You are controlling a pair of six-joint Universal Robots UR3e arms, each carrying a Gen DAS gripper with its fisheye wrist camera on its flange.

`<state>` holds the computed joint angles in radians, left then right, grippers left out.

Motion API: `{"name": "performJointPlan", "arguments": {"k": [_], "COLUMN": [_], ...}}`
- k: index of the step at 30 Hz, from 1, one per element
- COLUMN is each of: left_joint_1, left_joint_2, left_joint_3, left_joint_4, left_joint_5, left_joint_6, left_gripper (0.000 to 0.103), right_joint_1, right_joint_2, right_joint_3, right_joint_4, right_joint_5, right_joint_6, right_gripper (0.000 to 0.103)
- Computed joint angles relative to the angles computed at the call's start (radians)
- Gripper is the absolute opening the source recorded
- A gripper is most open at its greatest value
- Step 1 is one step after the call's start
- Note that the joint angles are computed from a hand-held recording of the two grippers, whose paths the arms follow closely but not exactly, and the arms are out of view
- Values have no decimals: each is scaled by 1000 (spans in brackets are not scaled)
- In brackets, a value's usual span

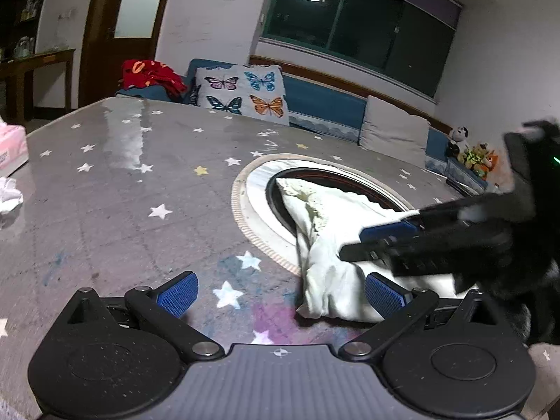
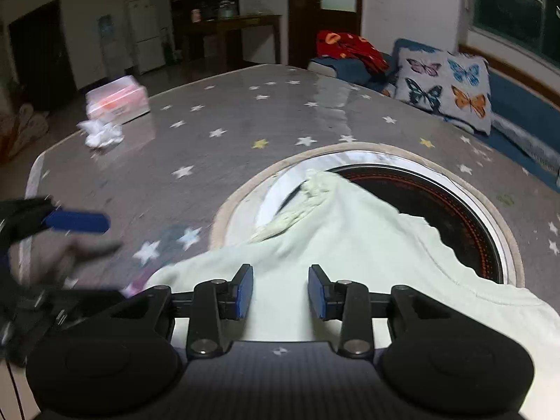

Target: Fold clothes

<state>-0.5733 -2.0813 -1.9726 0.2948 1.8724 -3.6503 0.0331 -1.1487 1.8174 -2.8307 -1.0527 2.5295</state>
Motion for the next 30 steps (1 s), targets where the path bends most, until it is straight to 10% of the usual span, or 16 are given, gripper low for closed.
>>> {"name": "performJointPlan", "arguments": {"k": [18, 30], "left_joint_1": [-42, -7], "left_joint_2": [18, -60], "left_joint_3": [-50, -9], "left_joint_4": [13, 96], "left_joint_5": [72, -101], "left_joint_6": [30, 108], "left_gripper": [101, 54], "right_joint_1": [-97, -431], "right_joint_2": [-272, -622], "right_joint_3": [314, 597], "right_joint_4": [66, 195], "right_joint_5": [72, 118], "right_joint_6": [-179, -295], "right_gripper": [36, 36]}}
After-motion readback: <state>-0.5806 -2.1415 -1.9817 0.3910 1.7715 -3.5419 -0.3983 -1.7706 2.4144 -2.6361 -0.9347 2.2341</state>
